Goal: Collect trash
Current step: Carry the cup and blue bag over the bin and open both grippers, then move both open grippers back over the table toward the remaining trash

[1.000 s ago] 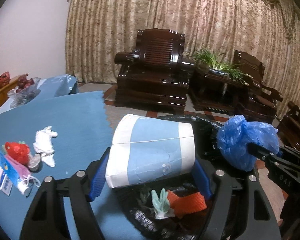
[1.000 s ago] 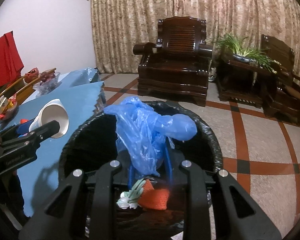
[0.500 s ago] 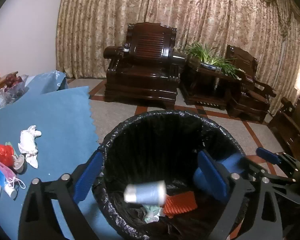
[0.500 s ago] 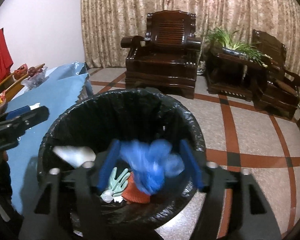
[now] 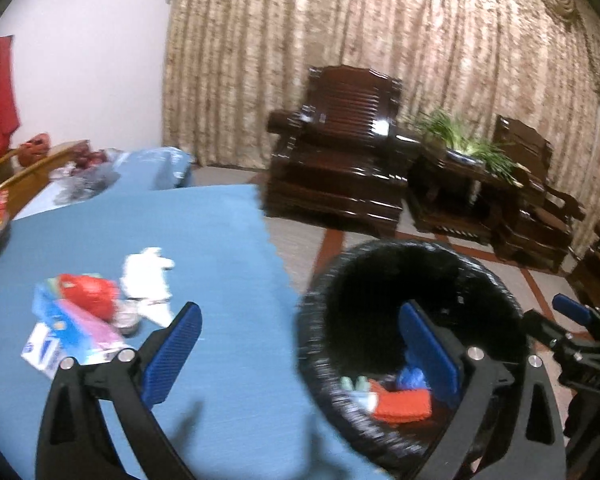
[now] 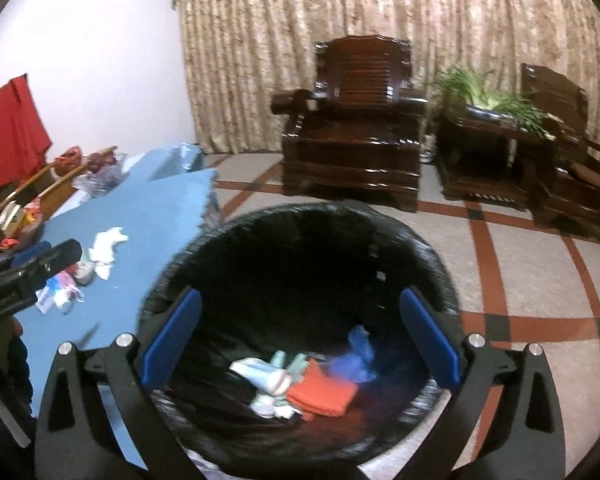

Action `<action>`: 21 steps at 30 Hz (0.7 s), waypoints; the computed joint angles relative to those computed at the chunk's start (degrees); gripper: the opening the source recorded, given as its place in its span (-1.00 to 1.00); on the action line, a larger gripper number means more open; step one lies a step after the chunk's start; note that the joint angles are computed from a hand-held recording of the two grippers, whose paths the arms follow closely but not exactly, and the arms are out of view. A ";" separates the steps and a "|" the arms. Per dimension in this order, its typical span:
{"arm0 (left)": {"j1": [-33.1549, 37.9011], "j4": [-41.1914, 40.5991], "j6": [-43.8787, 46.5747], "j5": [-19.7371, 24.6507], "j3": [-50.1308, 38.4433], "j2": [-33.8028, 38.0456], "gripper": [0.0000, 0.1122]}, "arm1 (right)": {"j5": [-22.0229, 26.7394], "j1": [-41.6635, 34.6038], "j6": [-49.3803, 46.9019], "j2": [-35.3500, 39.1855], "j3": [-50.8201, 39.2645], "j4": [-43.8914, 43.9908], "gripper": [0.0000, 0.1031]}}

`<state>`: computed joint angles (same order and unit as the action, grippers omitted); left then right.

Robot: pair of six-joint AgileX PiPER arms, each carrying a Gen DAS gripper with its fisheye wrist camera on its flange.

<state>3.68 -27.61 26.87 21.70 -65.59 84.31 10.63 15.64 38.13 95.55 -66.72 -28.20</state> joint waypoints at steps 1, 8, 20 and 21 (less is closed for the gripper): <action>1.86 -0.29 0.68 -0.03 0.67 -0.98 0.73 | 0.02 1.12 -0.51 0.47 -1.00 0.49 0.88; 12.99 -5.91 8.31 0.38 3.02 -3.94 0.73 | 1.33 7.43 -8.61 5.96 -9.70 8.37 0.88; 31.22 -18.01 25.52 3.85 3.02 -2.20 0.73 | 6.00 16.45 -14.19 17.73 -27.02 12.38 0.88; 32.26 -18.68 26.60 3.85 2.66 -1.40 0.73 | 6.54 17.13 -14.49 19.22 -29.06 12.68 0.88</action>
